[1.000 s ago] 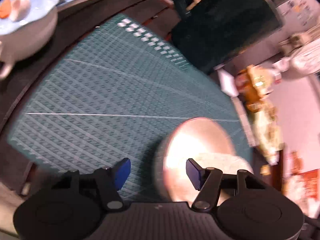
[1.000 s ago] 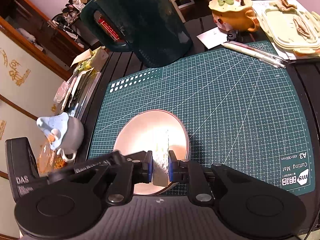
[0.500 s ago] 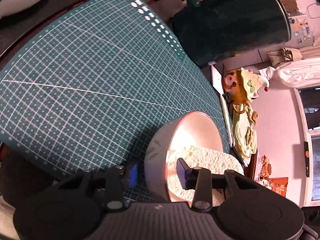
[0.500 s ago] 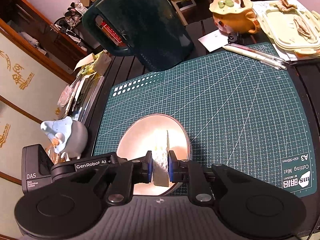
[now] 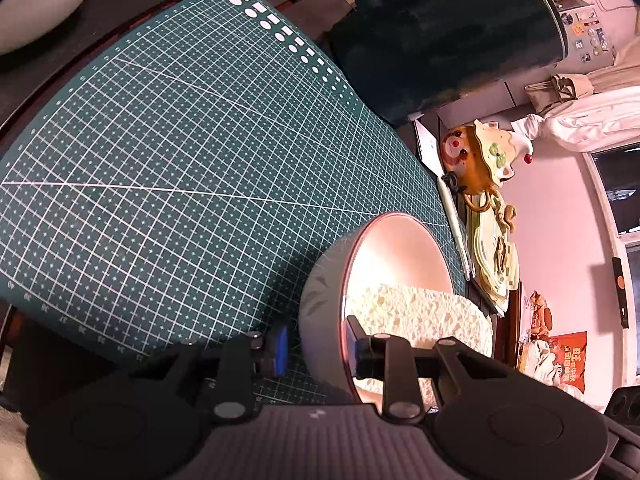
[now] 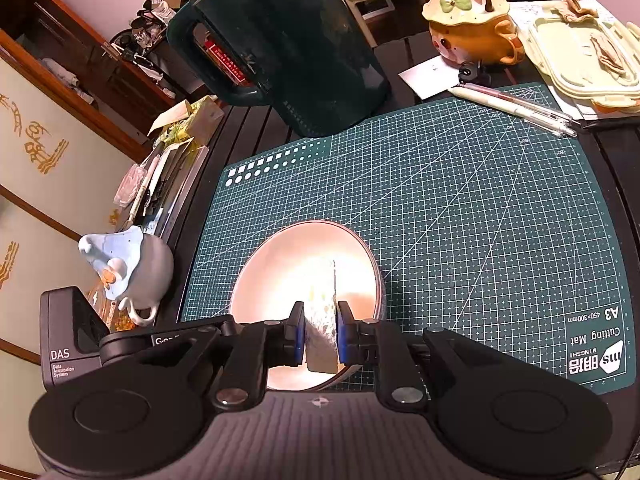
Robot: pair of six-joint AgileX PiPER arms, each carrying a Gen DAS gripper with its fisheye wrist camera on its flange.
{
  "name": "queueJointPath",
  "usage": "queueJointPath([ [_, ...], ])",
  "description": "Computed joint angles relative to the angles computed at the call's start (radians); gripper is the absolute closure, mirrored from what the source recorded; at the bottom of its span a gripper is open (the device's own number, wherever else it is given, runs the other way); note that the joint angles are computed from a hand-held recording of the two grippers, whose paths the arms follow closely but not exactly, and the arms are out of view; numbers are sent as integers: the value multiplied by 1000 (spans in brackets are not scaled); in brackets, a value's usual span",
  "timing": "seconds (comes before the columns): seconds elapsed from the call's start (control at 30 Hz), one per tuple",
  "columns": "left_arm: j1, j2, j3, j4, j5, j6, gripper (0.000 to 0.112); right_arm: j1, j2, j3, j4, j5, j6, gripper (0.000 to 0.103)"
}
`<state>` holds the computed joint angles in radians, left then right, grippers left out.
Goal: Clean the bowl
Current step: 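Hold the bowl tilted with the left tool while the right tool scrubs inside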
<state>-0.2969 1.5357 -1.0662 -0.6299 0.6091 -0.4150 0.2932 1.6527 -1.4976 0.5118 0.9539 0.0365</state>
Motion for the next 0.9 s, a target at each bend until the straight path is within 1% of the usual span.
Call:
queueJointPath([
  [0.07, -1, -2, 3, -1, -3, -1, 85, 0, 0, -1, -1, 0, 1, 87],
  [0.27, 14, -22, 56, -92, -44, 42, 85, 0, 0, 3, -2, -2, -1, 87],
  [0.37, 15, -30, 69, -100, -54, 19, 84, 1, 1, 3, -5, -2, 2, 87],
  [0.57, 5, -39, 101, -130, -101, -24, 86, 4, 2, 2, -10, -1, 8, 87],
  [0.7, 7, -33, 95, -136, -97, -9, 87, 6, 3, 2, -14, 0, 11, 87],
  [0.83, -5, -16, 59, -69, -76, -34, 88, 10, 7, -3, -18, -1, 9, 87],
  [0.9, -4, -12, 51, -59, -67, -40, 89, 15, 8, -3, -26, -5, 10, 87],
])
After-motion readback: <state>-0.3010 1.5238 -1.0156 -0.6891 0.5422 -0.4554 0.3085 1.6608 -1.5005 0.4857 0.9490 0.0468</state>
